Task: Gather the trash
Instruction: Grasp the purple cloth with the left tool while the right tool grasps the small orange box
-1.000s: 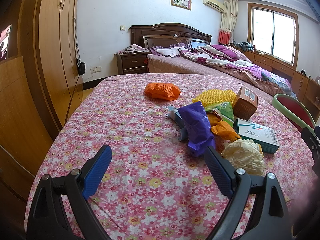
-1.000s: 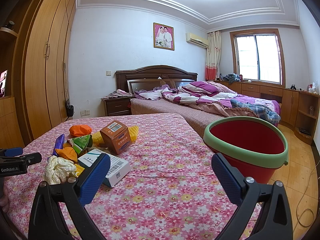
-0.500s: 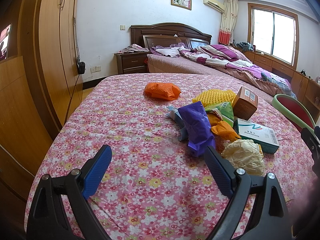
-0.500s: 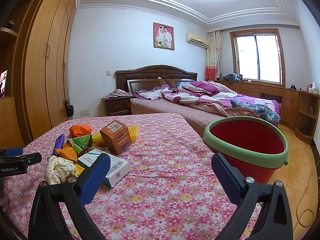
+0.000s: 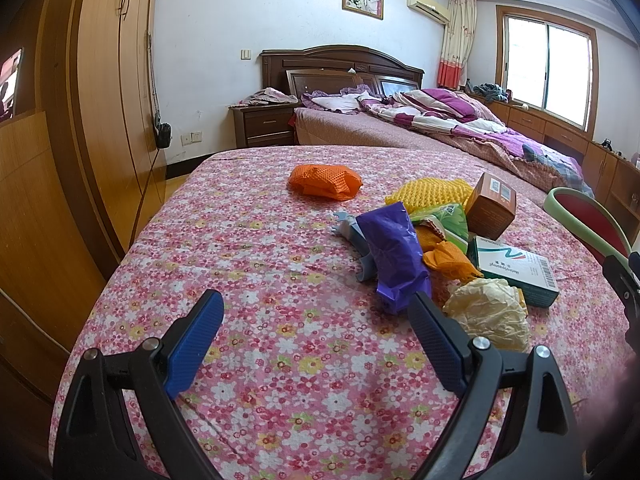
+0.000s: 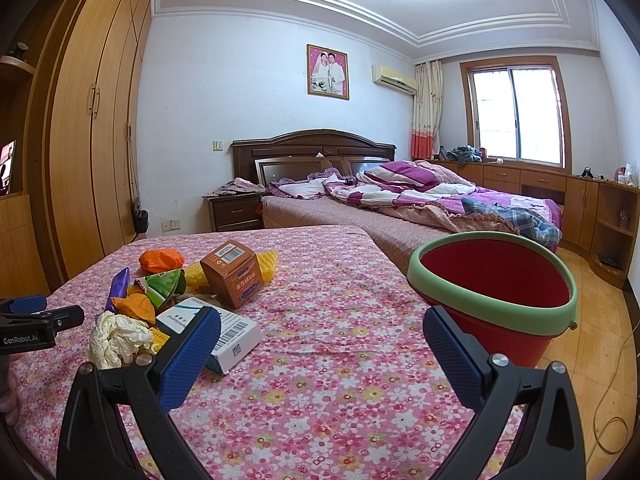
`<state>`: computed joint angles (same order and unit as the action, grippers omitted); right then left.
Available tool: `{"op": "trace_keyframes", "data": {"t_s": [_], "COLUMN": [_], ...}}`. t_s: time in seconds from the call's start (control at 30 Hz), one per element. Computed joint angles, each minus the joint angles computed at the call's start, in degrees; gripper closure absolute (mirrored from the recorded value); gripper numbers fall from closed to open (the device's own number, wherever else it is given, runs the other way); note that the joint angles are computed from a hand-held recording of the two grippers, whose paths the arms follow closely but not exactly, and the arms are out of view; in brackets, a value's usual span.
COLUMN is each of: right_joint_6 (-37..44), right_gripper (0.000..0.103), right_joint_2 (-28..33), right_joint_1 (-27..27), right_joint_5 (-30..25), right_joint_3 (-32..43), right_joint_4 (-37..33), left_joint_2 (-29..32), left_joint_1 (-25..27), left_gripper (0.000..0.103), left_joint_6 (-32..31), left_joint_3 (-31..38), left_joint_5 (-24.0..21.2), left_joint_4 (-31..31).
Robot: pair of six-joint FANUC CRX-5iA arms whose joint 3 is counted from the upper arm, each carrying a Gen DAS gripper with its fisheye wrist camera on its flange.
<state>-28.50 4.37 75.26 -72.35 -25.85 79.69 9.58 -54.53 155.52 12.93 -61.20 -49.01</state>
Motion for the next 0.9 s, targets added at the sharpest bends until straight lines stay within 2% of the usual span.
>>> {"op": "trace_keyframes", "data": {"t_s": [0.27,0.33,0.4,0.53,0.67,0.9], "right_joint_6": [0.13,0.71,0.82,1.81,3.57,8.31], "right_gripper": [0.000,0.000,0.000,0.000,0.000,0.000], "right_joint_2": [-0.70,-0.77,-1.56,-3.23,-3.58,-3.29], "right_joint_1": [0.13,-0.48,-0.76,-1.30,-1.53,-2.43], "right_joint_5": [0.80,2.09,4.36,8.34,9.70,10.23], "right_joint_3": [-0.18,0.32,-0.14,-0.31,1.04,4.60], "right_joint_4": [-1.12,-1.70,-1.98,-4.28,-7.06,-11.53], "left_joint_2": [0.46,0.27,0.58,-0.35,0.56,4.35], "left_joint_1": [-0.53,0.07,2.24,3.07,2.72,6.40], "left_gripper": [0.010,0.010,0.010,0.010,0.010,0.010], "left_joint_6": [0.58,-1.55,-6.47,-8.59,-11.49,-17.65], "left_joint_3": [0.26,0.69,0.73,-0.36,1.85,6.97], "left_joint_5": [-0.84,-1.23,0.46,3.14,2.16,3.04], "left_joint_4": [-0.42,1.34,5.82,7.75,7.39,13.23]}}
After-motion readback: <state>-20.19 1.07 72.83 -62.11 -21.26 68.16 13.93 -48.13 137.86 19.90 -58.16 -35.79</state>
